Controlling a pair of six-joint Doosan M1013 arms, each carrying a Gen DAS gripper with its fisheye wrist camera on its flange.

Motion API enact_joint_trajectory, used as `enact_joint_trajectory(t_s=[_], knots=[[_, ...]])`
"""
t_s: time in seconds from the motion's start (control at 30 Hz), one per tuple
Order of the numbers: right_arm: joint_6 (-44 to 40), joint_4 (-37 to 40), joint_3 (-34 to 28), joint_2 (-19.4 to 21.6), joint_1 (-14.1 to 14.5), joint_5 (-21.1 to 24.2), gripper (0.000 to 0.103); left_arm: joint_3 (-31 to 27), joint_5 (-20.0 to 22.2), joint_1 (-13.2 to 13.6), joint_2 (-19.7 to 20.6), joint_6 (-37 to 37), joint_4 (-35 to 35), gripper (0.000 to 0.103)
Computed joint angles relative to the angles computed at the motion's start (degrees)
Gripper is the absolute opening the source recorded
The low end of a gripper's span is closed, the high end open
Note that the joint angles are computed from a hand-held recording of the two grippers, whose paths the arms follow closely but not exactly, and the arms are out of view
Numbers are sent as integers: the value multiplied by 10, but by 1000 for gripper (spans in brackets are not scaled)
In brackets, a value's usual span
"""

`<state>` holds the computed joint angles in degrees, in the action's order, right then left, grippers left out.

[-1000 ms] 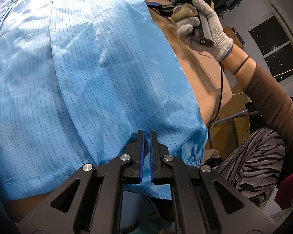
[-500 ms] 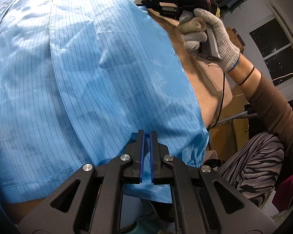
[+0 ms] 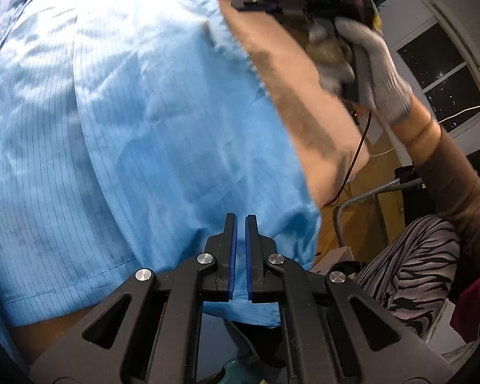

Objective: Fold large clothes

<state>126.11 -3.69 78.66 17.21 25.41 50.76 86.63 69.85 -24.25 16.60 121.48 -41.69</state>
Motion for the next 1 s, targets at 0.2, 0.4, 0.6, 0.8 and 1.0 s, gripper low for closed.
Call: enact_joint_trajectory(t_s=[0.2,0.4,0.6,0.8,1.0], knots=[[7,70,80,-50,39,-97,5,-2,-19,-7,-3,13,-15,1],[-10,27,44,-17,76,-57,5,-5,-23,-16,1,4,-1,1],[-22,5,16,16,79,18,3,-2,-19,-18,5,-20,21,1],[38,8,53,-30,78,-9,10,5,-24,-20,3,-6,31,1],[203,-39,155,-120,89,-73,59,9,-26,-10,0,-5,2,1]])
